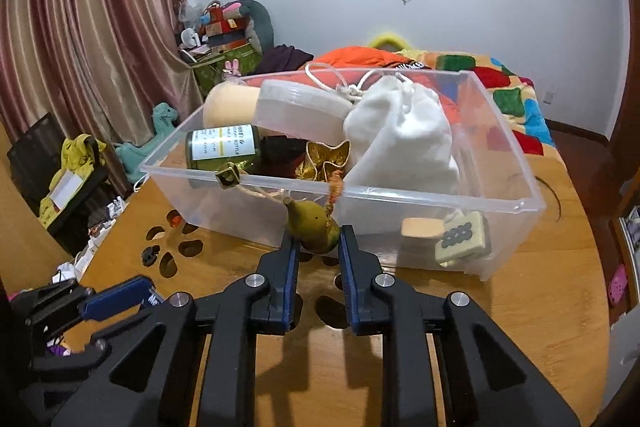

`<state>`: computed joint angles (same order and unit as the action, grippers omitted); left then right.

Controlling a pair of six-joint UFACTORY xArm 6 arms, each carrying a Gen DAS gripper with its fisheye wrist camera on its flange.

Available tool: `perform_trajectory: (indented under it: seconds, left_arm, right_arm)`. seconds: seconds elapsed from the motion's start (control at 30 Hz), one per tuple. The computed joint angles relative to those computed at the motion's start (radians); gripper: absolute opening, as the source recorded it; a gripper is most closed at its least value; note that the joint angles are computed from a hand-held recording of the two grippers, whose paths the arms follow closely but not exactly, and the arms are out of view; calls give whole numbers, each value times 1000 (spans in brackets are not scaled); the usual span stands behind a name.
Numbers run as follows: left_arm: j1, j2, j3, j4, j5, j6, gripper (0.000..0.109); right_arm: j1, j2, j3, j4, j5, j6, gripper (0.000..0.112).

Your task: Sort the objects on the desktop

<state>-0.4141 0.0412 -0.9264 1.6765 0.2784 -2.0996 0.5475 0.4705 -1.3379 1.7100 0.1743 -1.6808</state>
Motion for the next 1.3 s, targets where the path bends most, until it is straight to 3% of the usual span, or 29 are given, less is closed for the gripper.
perform_trajectory:
  seconds: [0.17, 0.33, 0.83, 1.1, 1.3]
  left_arm:
    - [-4, -22, -3, -6, 23, 6, 27]
    - [-5, -34, -21, -8, 40, 31, 27]
    - [45, -7, -114, -40, 66, 103, 27]
    - [113, 55, -209, -72, 19, 154, 27]
    - [131, 133, -290, -169, 43, 265, 27]
  right_arm:
    - [-10, -55, 43, 58, 35, -81, 17]
    - [-16, -94, 55, 194, 20, -253, 17]
    - [-85, -43, -25, 69, 54, -116, 17]
    - [-96, -6, -73, 28, 59, -81, 17]
    - [-100, 30, -112, -65, 69, 2, 17]
